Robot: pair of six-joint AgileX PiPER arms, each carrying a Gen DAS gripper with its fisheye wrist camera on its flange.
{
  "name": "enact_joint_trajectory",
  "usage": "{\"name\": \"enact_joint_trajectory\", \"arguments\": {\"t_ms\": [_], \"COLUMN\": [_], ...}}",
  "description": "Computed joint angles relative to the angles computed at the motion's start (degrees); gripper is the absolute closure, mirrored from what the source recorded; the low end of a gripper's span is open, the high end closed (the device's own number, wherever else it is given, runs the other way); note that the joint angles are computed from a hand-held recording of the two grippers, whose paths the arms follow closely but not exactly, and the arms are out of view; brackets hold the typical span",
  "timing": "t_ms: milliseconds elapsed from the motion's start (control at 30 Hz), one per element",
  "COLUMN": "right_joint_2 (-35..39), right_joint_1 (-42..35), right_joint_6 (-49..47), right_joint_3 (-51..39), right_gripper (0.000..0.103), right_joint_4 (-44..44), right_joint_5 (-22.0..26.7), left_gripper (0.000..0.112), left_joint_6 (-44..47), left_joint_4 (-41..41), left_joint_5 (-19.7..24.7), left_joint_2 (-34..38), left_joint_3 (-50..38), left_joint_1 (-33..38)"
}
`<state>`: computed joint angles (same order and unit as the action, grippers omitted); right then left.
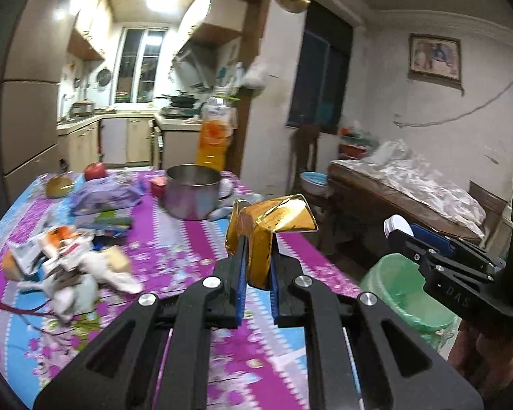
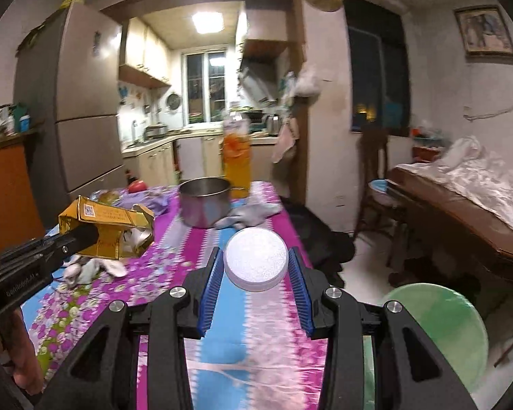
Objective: Collect trash
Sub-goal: 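Carry the gold wrapper and white cap with both tools over the green bin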
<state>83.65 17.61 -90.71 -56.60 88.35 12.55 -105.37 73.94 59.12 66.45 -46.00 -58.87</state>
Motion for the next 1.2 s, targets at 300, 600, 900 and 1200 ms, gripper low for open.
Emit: {"name": "enact_joint_trajectory", "arguments": {"t_ms": [300,600,900,1200], "right_joint_2": [-3.47,-0.15,12.73,27.07], "right_joint_1": [-15.51,-31.25,-38.06,-37.76], "right_joint_6": [4.14,10.41,22.56,41.45], "right_joint_3": [1.16,-3.96,-16.05,-32.53], "right_gripper": [0.063,0.063,0.063,0.063], "right_joint_4": [-6.16,-16.20,-29.86,-48.36], "right_joint_5": [6.92,14.58,19.71,28.56], "left_gripper": [0.103,0.103,0.103,0.103], "left_joint_6": [4.34,10.55,26.67,47.65], "left_joint_4": [1.84,-1.32,-16.16,-38.13], "left_joint_5": [-9.02,-17.60,-23.55,-22.92], "left_joint_2": [13.23,24.68,37.82,48.33], "left_joint_3": [-13.25,-25.58,-41.41,-55.17], "left_joint_1": [1.29,2.58,5.58,9.15]}}
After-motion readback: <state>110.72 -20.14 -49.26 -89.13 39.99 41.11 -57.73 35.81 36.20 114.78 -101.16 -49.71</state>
